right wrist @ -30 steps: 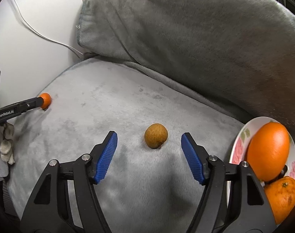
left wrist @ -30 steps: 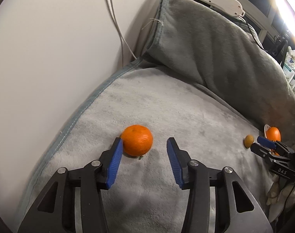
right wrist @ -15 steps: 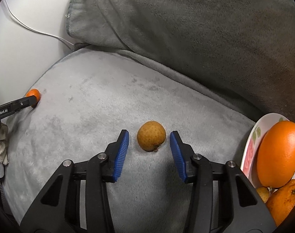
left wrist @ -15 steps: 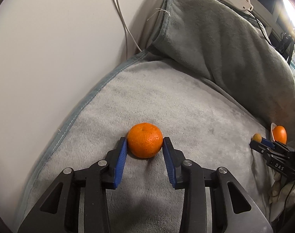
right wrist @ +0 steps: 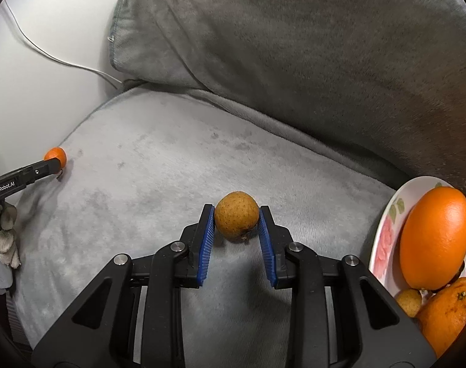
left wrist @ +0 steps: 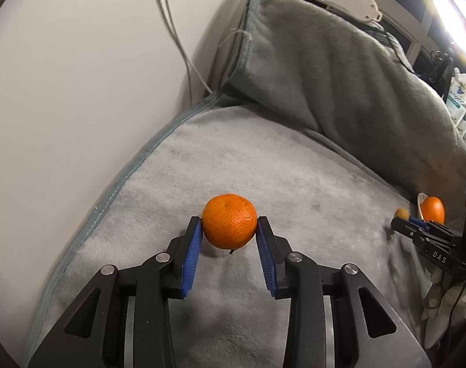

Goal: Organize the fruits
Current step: 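Carry the longan with the right tool while the left tool carries the tangerine to the plate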

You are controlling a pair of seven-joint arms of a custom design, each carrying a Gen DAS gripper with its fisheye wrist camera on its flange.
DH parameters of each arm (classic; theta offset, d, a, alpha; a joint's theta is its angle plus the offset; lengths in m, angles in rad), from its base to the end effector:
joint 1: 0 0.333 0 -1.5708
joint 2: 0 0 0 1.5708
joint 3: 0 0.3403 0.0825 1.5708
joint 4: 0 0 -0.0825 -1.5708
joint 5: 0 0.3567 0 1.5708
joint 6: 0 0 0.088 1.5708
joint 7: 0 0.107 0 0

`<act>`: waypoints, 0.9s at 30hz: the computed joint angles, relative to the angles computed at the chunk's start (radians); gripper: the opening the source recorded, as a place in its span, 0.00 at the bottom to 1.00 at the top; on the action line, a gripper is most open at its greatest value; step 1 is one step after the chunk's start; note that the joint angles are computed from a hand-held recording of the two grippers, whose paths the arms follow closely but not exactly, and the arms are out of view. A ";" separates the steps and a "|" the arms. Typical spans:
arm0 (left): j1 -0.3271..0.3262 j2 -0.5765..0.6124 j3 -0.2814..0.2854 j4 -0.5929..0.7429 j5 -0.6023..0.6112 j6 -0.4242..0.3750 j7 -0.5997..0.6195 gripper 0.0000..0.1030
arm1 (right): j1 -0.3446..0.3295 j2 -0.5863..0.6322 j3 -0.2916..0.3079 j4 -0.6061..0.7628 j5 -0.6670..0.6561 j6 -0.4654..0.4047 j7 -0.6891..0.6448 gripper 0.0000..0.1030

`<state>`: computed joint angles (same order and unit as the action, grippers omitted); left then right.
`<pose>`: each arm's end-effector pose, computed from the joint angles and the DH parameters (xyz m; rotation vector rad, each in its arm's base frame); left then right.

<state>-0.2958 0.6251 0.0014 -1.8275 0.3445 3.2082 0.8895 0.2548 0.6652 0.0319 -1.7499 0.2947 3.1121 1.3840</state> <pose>0.6506 -0.2309 0.3167 -1.9136 1.8503 -0.9498 0.6862 0.1721 0.3097 -1.9135 1.6162 -0.4793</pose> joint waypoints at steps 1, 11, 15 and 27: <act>-0.006 -0.007 0.004 -0.007 0.001 0.006 -0.001 0.33 | -0.003 -0.007 0.005 -0.009 0.001 0.007 -0.003 0.29; -0.097 -0.069 0.066 -0.059 -0.003 0.063 0.000 0.33 | -0.086 -0.091 0.109 -0.130 0.037 0.094 -0.059 0.29; -0.129 -0.079 0.076 -0.055 -0.006 0.073 0.017 0.33 | -0.148 -0.122 0.176 -0.179 0.049 0.133 -0.084 0.29; -0.174 -0.085 0.031 -0.010 -0.012 0.084 0.085 0.33 | -0.355 -0.212 0.350 -0.342 -0.027 0.256 -0.051 0.29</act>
